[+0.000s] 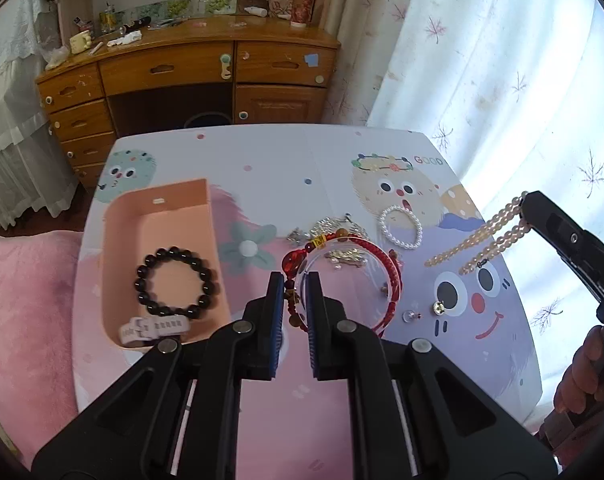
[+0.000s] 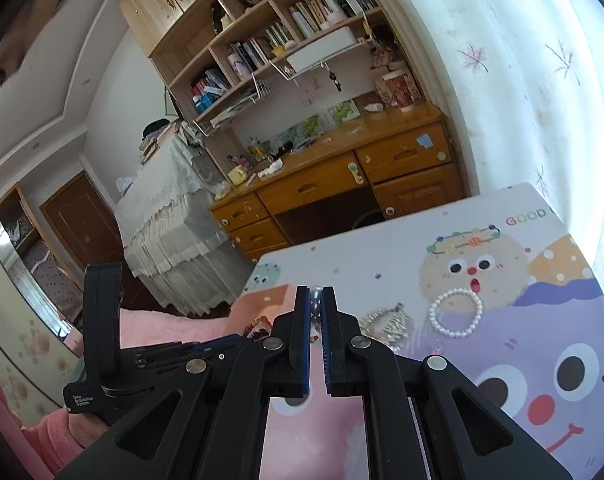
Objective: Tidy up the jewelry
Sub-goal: 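Drop red bracelet into pink box with left tool while right tool drops necklace in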
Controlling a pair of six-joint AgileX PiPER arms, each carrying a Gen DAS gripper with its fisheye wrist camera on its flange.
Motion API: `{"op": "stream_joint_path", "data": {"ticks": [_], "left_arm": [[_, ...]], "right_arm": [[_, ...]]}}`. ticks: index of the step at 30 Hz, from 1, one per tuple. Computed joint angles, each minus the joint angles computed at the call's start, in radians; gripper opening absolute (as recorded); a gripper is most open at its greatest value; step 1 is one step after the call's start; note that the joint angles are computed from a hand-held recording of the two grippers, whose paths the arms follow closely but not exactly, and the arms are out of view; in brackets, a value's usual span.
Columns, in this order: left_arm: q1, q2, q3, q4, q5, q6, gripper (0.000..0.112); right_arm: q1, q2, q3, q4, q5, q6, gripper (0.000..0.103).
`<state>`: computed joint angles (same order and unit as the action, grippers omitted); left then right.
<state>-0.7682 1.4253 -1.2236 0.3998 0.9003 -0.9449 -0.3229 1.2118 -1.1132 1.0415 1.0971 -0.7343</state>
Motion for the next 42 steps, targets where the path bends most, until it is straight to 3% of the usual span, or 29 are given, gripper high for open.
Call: {"op": "stream_joint_path", "data": {"ticks": [4,9,18,29,32,34,35,38,42], "left_arm": [[0.067,-0.074,0.036,-0.026,-0.004,0.090,0.008],[0.184,-0.162,0.094,-0.084,-0.029,0.210,0.008],[0.510,-0.238,0.198,-0.323,-0.110,0.550,0.008],[0.801,-0.171,0.242,-0.623,-0.191,0.972,0.008],[0.833,-0.133,0.229,-0.656,-0.194,1.032,0.008],[0.833,-0.102,0.210,-0.641,-0.186,1.014,0.011],[0.833,-0.086,0.202,-0.635,-0.179,1.010,0.015],[0.825,-0.063,0.198,-0.583,-0.183,0.959,0.056],[0.834,-0.071,0.210,-0.588,-0.196,0.949,0.060]], "right_arm": [[0.097,-0.019,-0.027,-0.003,-0.059,0.105,0.005],[0.294,-0.027,-0.074,-0.097,-0.196,0.257,0.005],[0.707,0.075,-0.180,-0.416,-0.448,0.626,0.005],[0.992,0.314,-0.370,-0.754,-0.526,0.971,0.005],[1.051,0.379,-0.424,-0.866,-0.519,1.090,0.017],[1.065,0.396,-0.421,-0.890,-0.538,1.121,0.044],[1.076,0.402,-0.418,-0.906,-0.552,1.145,0.046],[1.074,0.410,-0.402,-0.906,-0.570,1.158,0.046],[1.044,0.408,-0.372,-0.897,-0.583,1.163,0.046]]}}
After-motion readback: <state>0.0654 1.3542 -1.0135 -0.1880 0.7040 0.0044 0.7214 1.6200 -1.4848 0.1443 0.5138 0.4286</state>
